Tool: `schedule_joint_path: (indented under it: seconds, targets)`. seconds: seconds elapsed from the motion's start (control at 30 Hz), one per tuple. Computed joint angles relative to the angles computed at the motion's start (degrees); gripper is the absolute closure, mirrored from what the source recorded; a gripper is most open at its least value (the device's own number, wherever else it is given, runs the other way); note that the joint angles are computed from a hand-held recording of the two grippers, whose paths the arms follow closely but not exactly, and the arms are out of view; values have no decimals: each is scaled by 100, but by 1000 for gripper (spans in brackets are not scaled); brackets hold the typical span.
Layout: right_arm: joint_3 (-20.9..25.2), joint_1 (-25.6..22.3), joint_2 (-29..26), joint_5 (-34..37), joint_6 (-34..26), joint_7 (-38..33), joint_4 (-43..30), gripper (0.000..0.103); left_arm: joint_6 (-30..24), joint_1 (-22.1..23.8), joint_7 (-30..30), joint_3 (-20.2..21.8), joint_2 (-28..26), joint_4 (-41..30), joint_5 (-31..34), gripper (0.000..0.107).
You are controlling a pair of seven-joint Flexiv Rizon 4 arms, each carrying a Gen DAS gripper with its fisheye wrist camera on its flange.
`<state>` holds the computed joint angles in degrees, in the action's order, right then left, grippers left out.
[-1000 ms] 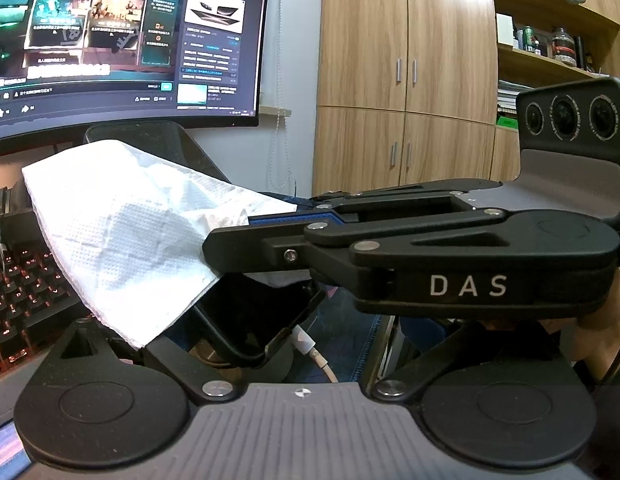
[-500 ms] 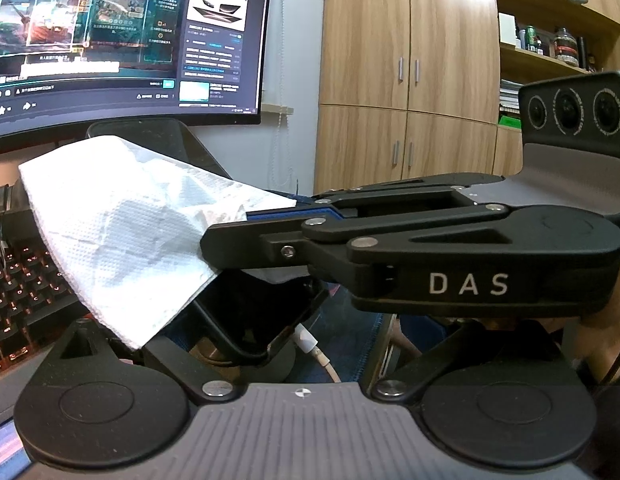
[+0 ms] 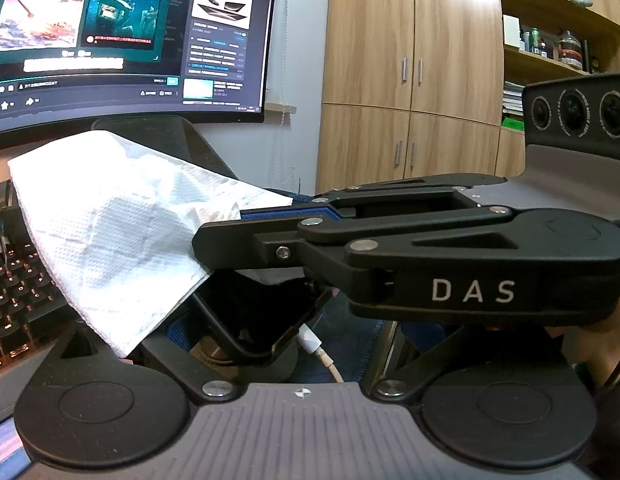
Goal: Fold towel
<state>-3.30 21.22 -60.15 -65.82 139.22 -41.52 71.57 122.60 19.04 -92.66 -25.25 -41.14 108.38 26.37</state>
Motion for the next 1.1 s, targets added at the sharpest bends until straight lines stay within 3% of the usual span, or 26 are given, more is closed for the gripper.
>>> schedule_joint_path:
  seconds: [0.67, 0.83, 0.9, 1.0, 1.1]
  targets:
    - [-218, -52, -144, -374, 210, 612, -351, 96, -6, 149, -50, -124, 1, 16, 176, 4]
    - [-353, -87, -246, -526, 335, 901, -600, 96, -440, 1024, -1, -955, 54, 218, 769, 4]
    - [-435, -96, -338, -610, 463, 1072, -773, 96, -403, 1134, 140, -960, 220, 417, 704, 4]
    - [-577, -79, -442, -655, 599, 1304, -993, 97, -184, 1575, 196, -1286, 324, 687, 943, 4]
    - [-677, -33, -455, -577, 654, 1303, -1003, 97, 378, 1605, 209, -1167, 565, 918, 1257, 4]
